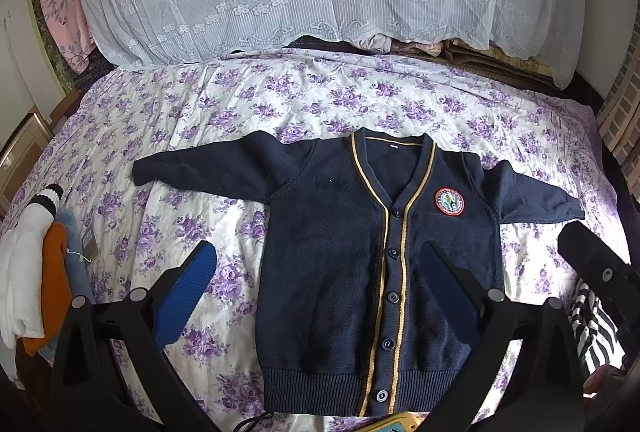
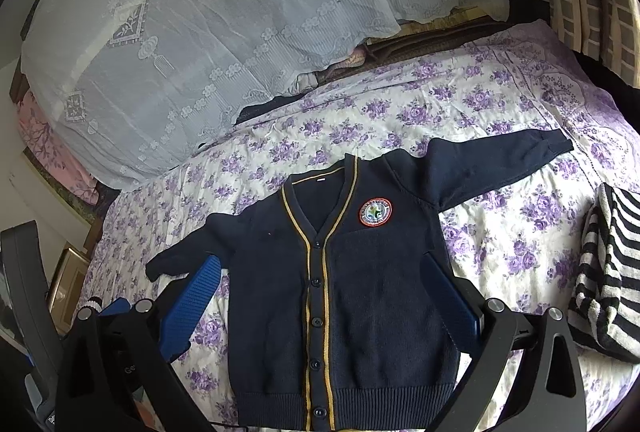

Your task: Fold small clothes

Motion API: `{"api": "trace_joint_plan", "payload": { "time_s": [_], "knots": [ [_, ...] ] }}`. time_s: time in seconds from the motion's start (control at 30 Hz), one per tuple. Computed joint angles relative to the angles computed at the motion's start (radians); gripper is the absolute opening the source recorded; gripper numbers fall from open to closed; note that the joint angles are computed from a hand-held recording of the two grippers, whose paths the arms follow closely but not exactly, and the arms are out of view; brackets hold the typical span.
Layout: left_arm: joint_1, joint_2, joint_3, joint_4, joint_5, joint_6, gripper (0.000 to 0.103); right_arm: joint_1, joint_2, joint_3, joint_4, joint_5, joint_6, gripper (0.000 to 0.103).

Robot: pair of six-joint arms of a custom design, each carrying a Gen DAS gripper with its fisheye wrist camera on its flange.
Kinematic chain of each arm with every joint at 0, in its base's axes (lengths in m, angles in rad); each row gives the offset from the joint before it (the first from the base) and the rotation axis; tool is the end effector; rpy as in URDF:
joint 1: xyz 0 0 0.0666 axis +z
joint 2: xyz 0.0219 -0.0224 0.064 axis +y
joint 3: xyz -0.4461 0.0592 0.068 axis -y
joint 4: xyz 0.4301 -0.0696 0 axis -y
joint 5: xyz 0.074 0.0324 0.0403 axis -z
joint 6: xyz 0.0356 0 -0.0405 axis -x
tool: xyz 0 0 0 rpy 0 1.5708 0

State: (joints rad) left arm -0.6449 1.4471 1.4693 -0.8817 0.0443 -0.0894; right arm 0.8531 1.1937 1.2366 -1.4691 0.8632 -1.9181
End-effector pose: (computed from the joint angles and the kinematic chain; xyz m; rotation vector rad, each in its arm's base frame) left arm 0.4269 -0.3236 0.5081 0.8991 2.2817 -0.3020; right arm 0.2603 0.2564 0.4927 1.2168 1.9159 -0.0309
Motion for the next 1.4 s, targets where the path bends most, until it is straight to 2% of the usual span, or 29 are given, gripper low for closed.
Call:
{"api": "trace_joint_plan", "payload": {
  "time_s": [0.17, 0.3, 0.5, 0.6, 0.7, 0.8, 0.87, 0.97, 1.03, 1.13, 1.23, 1.3, 1.33, 1.4],
  "knots": [
    [-0.001, 0.004, 0.002, -0.004, -0.003, -0.001, 0.099, -0.003, -0.001, -0.003, 0.004, -0.005, 0.001, 0.1],
    [-0.002, 0.016, 0.005, -0.014, -0.011, -0.003, 0.099, -0.014, -0.013, -0.025, 0.038, -0.018, 0.013, 0.1],
    [-0.007, 0.046, 0.019, -0.045, -0.032, -0.012, 0.099, -0.044, -0.04, -0.082, 0.168, -0.114, 0.093, 0.1],
    [-0.008, 0.06, 0.024, -0.056, -0.057, -0.017, 0.099, -0.033, -0.041, -0.101, 0.213, -0.145, 0.098, 0.1],
    [-0.007, 0.073, 0.033, -0.07, -0.069, -0.012, 0.099, 0.006, -0.052, -0.116, 0.241, -0.112, 0.057, 0.1],
    [-0.004, 0.086, 0.039, -0.079, -0.078, -0.007, 0.099, 0.057, -0.071, -0.137, 0.223, -0.017, -0.073, 0.1],
    [-0.006, 0.095, 0.043, -0.087, -0.086, -0.004, 0.099, 0.076, -0.083, -0.147, 0.206, 0.014, -0.129, 0.1],
    [-0.01, 0.113, 0.056, -0.106, -0.088, -0.005, 0.099, 0.08, -0.113, -0.172, 0.228, 0.059, -0.13, 0.1],
    [-0.013, 0.126, 0.065, -0.114, -0.09, -0.014, 0.099, 0.07, -0.128, -0.18, 0.201, 0.079, -0.136, 0.1],
    [-0.02, 0.153, 0.093, -0.126, -0.085, -0.029, 0.099, 0.024, -0.143, -0.184, 0.083, 0.036, -0.091, 0.1],
    [-0.028, 0.202, 0.152, -0.127, -0.118, -0.039, 0.099, -0.074, -0.212, -0.234, -0.05, -0.023, -0.061, 0.1],
    [-0.034, 0.237, 0.196, -0.116, -0.156, -0.029, 0.099, -0.155, -0.322, -0.311, -0.033, -0.034, -0.051, 0.1],
    [-0.037, 0.26, 0.229, -0.114, -0.175, -0.019, 0.099, -0.217, -0.398, -0.362, 0.003, -0.052, -0.038, 0.1],
    [-0.041, 0.294, 0.27, -0.098, -0.201, -0.006, 0.099, -0.344, -0.545, -0.47, 0.128, -0.108, 0.023, 0.1]
  ]
}}
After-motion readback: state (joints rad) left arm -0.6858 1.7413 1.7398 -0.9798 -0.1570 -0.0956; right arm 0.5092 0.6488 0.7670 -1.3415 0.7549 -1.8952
